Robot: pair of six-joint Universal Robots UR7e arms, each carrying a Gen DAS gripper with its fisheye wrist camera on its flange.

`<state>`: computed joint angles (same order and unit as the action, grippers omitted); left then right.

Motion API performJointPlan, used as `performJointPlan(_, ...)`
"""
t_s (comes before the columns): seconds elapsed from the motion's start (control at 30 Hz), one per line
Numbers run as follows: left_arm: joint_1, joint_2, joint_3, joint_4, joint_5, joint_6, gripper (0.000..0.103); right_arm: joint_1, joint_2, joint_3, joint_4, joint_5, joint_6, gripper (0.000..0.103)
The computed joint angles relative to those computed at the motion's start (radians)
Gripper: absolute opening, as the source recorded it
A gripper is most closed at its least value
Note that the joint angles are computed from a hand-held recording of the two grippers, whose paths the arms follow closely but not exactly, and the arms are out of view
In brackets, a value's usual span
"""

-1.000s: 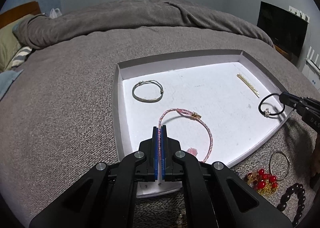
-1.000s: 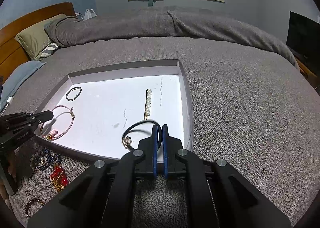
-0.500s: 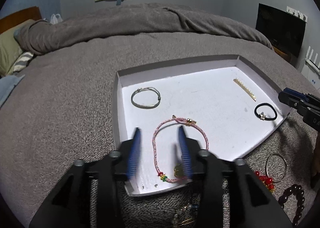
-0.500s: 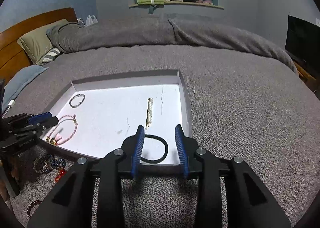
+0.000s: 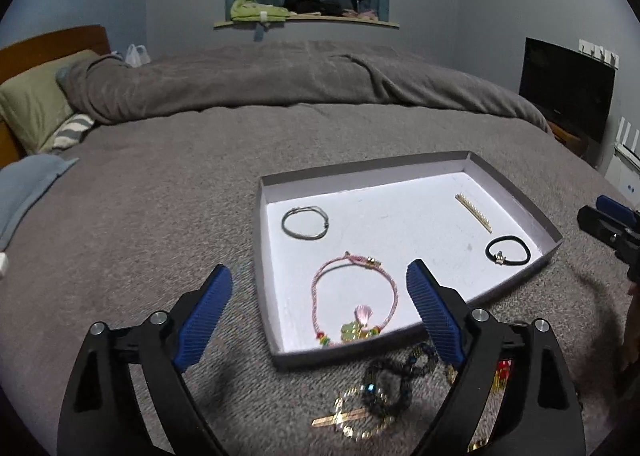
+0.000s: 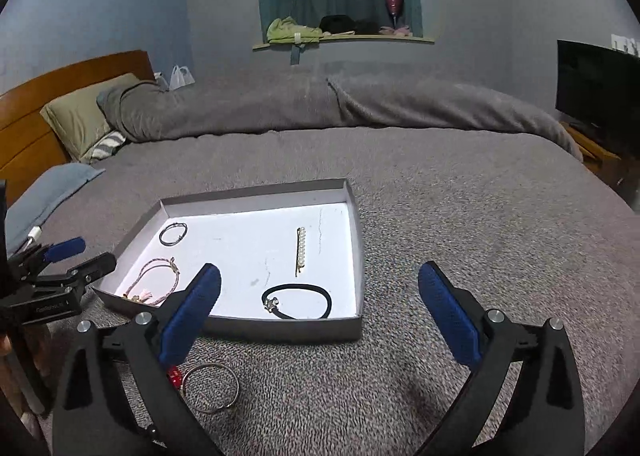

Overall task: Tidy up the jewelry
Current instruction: 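Move both tools back toward the remaining bead bracelets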

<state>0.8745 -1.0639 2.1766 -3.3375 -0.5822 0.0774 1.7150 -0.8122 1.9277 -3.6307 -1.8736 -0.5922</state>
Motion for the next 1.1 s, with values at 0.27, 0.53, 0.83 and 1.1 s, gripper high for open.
performJointPlan(0.27,-0.05,-0.076,0.091,0.011,0.045,-0.089,0.091,0.009,-0.037,0.069,-0.065,0.008,0.016,0.098)
performJointPlan(0.53,-0.108,-0.127,0.204,-0.049,0.092,-0.123,0.092,0.004,-0.062,0.151,-0.12,0.004,-0.013,0.098)
performJointPlan(0.83,-0.161,-0.164,0.297,-0.034,0.09,-0.162,0.092,-0.021,-0.111,0.264,-0.157,0.025,-0.02,0.098)
performJointPlan(1.1,-0.168,-0.204,0.345,0.026,0.071,-0.208,0.093,-0.033,-0.128,0.319,-0.148,0.023,-0.028,0.098)
